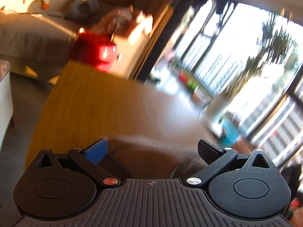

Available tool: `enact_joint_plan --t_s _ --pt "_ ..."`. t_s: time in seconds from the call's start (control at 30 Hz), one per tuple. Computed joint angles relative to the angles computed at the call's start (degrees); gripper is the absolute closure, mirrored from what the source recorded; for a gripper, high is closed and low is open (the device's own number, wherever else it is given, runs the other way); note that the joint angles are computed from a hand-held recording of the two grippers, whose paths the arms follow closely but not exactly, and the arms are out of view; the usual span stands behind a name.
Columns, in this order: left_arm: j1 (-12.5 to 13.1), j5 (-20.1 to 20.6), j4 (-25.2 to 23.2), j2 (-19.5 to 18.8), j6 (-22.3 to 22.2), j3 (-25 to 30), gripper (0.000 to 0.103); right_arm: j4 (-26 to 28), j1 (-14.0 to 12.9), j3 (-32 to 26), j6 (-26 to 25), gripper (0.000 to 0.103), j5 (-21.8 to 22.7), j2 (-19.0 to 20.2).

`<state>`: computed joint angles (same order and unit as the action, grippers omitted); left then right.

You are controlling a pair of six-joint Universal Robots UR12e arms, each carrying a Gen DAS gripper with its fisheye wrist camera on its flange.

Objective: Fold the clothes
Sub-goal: 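Fold the held edge over the sweater with the right gripper and release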

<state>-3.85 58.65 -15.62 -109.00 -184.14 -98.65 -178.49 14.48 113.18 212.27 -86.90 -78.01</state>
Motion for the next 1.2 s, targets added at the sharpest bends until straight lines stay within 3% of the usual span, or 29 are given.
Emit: enact_joint_plan --t_s 0.13,0.2,0.23,0.33,0.37,0.6,0.63,0.67,0.7,0.73,0.8,0.83,0.87,1.03,1.13,1.17,1.2 --pt "-1.20 6.98 -7.90 0.77 10.26 -0.61 0.000 7.11 0.55 0.75 -3.19 0.072 -0.48 -2.02" --pt "-0.50 6.16 -8.61 1.05 9.44 -0.87 0.000 6.05 -0.46 2.29 0.08 0.071 2.05 -3.13" --pt "-0.06 5.38 -8.74 1.20 8.67 -1.00 0.000 4.74 -1.17 3.11 3.04 0.066 3.93 -3.62" --pt "1.76 -1.13 -7.19 1.28 3.43 -0.70 0.000 -0.08 -3.04 4.87 10.18 0.048 9.24 -3.92" --pt "1.98 -2.45 -6.86 1.13 2.18 -0.29 0.000 -0.61 -3.16 4.89 11.14 0.048 10.33 -3.62" --pt "-0.23 -0.91 -17.20 -1.66 5.45 3.71 0.000 -2.49 -1.21 2.44 8.28 0.044 10.09 0.47" --pt "-0.38 -1.08 -17.75 -2.17 5.48 3.89 0.001 -2.67 -1.03 1.94 7.03 0.045 9.69 0.93" --pt "-0.48 -1.24 -16.64 -2.54 5.03 3.70 0.002 -2.50 -0.82 1.41 5.62 0.059 8.99 1.31" --pt "-0.60 -1.26 -15.41 -2.69 4.92 3.57 0.011 -2.17 -0.67 0.81 4.40 0.069 8.37 1.65" --pt "-0.73 -1.26 -14.57 -2.76 5.11 3.60 0.042 -1.64 -0.58 0.12 3.43 0.080 7.87 1.93" --pt "-0.75 -1.80 -13.69 -2.30 4.59 3.46 0.054 -3.30 -0.81 -0.34 2.37 0.084 8.19 1.73" --pt "-0.77 -1.69 -12.89 -1.73 5.59 3.13 0.063 -5.22 -0.96 -0.16 1.71 0.084 8.62 1.21" --pt "-0.76 -1.67 -12.17 -1.11 7.07 2.77 0.066 -6.90 -1.04 0.12 0.88 0.084 8.86 0.55" --pt "-0.33 -2.72 -13.89 2.46 13.33 -0.75 0.059 -8.81 -1.39 3.03 -2.31 0.084 9.79 -3.31" --pt "-1.24 2.17 -15.84 3.08 17.03 -2.20 0.048 -1.17 0.05 4.05 -5.34 0.081 4.73 -3.92" --pt "-1.62 4.50 -15.75 3.09 17.97 -2.74 0.040 0.77 0.55 4.22 -5.99 0.077 2.76 -3.85" --pt "-1.71 5.62 -15.36 3.28 18.33 -3.24 0.036 0.77 0.57 4.66 -6.27 0.075 2.40 -3.87"
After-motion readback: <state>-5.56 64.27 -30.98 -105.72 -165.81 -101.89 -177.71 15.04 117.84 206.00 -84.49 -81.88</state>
